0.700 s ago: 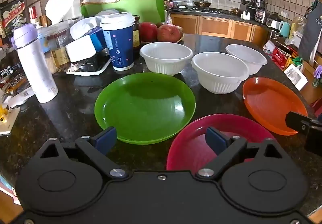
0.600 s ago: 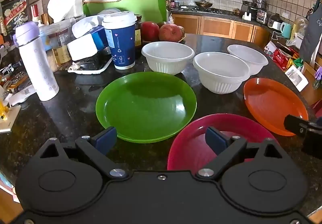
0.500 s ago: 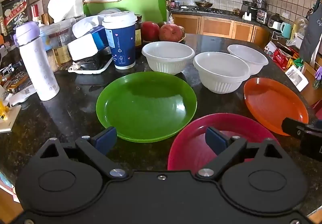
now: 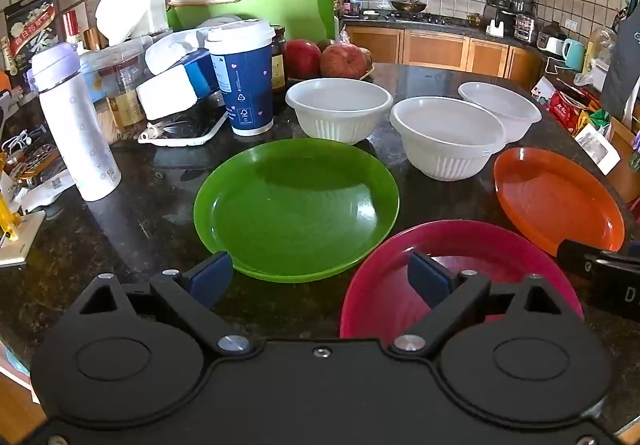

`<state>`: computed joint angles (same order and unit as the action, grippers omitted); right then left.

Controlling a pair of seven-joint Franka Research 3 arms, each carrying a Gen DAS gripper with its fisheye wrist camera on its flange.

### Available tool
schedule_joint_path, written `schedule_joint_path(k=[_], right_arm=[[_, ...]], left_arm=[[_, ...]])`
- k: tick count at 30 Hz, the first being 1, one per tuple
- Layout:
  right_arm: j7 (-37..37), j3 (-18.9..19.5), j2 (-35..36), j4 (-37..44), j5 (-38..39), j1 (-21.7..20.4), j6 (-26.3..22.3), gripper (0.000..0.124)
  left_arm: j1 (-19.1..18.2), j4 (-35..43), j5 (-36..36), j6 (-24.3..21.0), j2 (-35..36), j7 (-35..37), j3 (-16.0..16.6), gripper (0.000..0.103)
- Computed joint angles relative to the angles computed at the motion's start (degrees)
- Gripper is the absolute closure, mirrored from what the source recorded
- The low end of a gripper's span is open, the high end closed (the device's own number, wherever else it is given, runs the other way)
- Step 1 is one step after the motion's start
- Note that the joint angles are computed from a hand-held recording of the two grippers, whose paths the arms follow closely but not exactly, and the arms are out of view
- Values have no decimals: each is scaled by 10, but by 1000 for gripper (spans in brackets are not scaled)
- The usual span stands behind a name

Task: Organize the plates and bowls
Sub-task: 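Move both tools toward the rim of the magenta plate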

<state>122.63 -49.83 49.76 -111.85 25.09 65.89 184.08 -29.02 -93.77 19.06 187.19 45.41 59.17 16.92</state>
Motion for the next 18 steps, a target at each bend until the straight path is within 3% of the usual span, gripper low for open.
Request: schedule_joint_path(k=[5, 9, 18], right_arm=[[7, -8, 8, 8, -6, 3, -8, 32], [13, -11, 10, 10, -11, 5, -11, 32], [19, -6, 10, 17, -24, -5, -13, 32]], left_arm=[[-8, 3, -4, 0, 4, -1, 9, 9], [10, 10, 3, -9, 5, 6, -11, 9], [17, 10, 13, -12, 3, 0, -19, 9]])
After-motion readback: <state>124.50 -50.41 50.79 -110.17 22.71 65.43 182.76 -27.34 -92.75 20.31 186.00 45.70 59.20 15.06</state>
